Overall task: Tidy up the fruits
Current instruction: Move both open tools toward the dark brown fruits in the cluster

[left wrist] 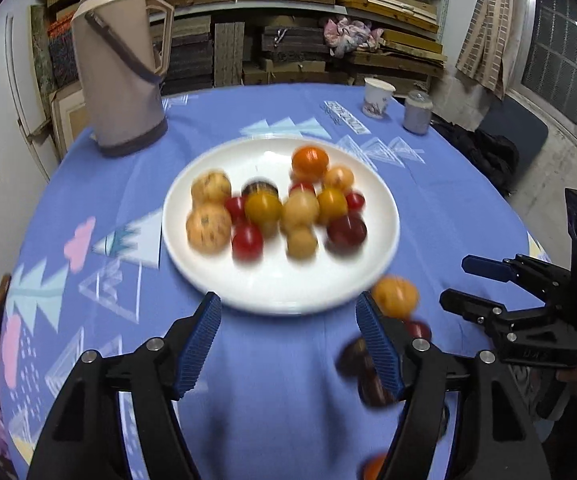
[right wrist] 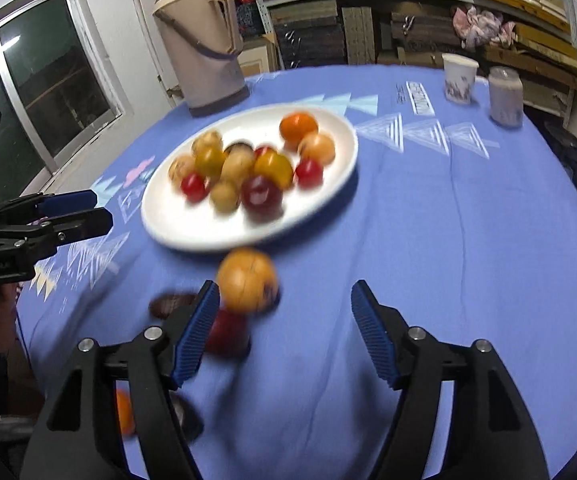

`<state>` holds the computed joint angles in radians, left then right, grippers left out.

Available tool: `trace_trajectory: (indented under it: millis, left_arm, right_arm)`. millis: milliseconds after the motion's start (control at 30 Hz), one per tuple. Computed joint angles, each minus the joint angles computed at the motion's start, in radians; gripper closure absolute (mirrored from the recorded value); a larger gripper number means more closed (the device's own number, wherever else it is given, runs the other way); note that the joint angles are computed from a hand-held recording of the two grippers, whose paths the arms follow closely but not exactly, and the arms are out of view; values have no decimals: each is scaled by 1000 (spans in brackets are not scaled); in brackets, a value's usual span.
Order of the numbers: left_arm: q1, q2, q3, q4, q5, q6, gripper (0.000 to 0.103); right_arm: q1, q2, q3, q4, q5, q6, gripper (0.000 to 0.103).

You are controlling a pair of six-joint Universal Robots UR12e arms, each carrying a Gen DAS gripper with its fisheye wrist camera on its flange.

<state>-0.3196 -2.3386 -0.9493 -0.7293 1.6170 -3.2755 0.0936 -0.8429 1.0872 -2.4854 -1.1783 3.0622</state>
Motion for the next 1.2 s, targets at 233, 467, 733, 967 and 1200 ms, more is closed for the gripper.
trace_trajectory:
  millis: [233,467,733,967,1200]
  left_arm:
    - [-4,66,-135,24,-19,-50,33]
    - [-8,102,-204,36,-12,-85,31]
    - [-8,110,-218,29,-4,-106,29]
    - [-8,108,-212,17,-9,-110,29]
    - [-10,106,-209,6,-13,-111,29]
  right_arm:
    - [8,-76,133,-33,11,-39,36]
    - [27,-113,191,-51,5,-103,36]
    - [45,-123,210,-22,-14,-158,36]
    - [56,-115,204,-8,-29,-191,36]
    - [90,-96,195,-38,-137,-252,59]
